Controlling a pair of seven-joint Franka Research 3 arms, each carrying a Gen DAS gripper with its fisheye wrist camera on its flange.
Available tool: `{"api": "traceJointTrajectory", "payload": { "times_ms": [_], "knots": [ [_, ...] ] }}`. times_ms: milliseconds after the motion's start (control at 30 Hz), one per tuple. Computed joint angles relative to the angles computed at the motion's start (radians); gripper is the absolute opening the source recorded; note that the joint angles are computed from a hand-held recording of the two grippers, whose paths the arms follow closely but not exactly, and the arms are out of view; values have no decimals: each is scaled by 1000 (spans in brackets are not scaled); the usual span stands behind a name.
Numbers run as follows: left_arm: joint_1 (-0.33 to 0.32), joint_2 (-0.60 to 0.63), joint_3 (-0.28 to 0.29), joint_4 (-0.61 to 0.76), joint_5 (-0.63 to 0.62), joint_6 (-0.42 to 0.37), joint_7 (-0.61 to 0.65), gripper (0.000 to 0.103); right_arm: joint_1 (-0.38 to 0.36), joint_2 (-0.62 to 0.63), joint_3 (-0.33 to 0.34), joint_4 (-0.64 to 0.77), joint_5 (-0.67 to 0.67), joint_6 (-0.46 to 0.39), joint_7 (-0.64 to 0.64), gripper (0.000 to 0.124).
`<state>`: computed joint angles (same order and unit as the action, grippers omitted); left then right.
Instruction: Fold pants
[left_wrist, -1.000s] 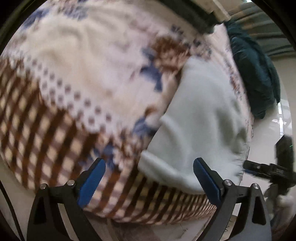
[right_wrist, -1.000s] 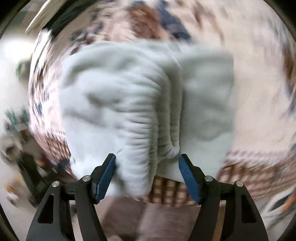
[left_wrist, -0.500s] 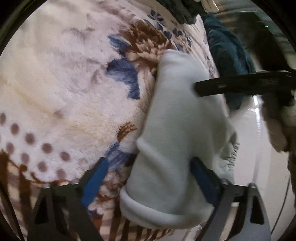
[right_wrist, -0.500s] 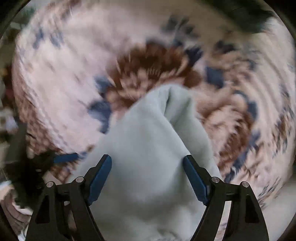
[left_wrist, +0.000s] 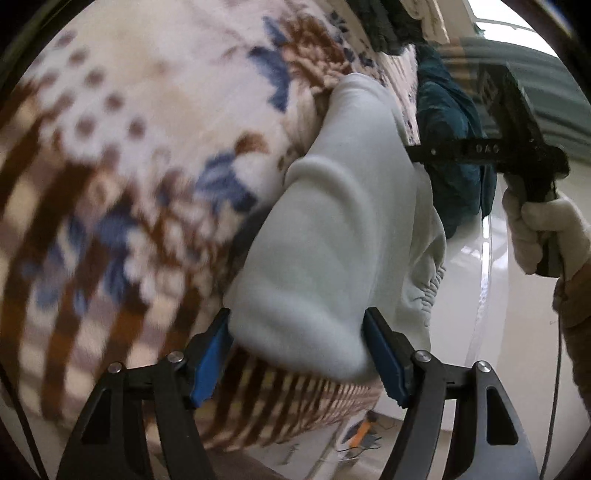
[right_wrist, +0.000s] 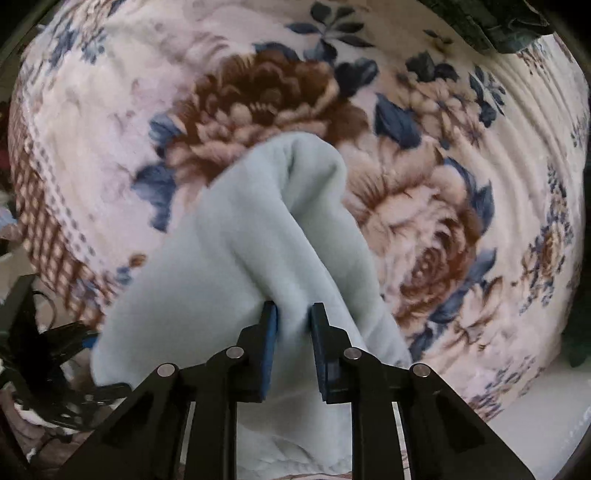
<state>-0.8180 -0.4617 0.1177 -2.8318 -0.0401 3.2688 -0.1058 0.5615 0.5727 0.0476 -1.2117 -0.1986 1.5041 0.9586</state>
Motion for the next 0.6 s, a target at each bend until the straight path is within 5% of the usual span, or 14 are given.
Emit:
{"api": "traceJointTrajectory", "payload": {
  "times_ms": [133,233,300,333,367,400,500,533,600],
  "knots": [
    [76,-23,-120,-24,-30,3,-111,69,-13,9,-21,-22,-23,26,31,8],
    [134,-78,-146,5,-38,-133,-121,69,-50,45,-18,39,48,-29,64,9],
    [207,-135,-198,56,-27,-316,-105,69,-76,76,-16,109,111,-72,101,15],
    [230,-154,-209,92,-19,-421,-85,69,-100,81,-12,140,160,-91,124,35],
    [252,-167,-223,131,-8,-523,-66,72,-124,76,-8,152,204,-101,140,72],
    [274,-163,-231,194,3,-657,-42,75,-160,50,-5,133,262,-91,159,88],
    [350,-131,-283,337,42,-917,-2,91,-234,-56,-11,10,344,-40,176,93],
    [367,-117,-293,370,51,-974,23,100,-259,-111,-24,-65,356,-9,188,93],
    [402,-76,-313,432,76,-1052,81,101,-313,-206,-38,-206,401,49,199,93]
  ]
}}
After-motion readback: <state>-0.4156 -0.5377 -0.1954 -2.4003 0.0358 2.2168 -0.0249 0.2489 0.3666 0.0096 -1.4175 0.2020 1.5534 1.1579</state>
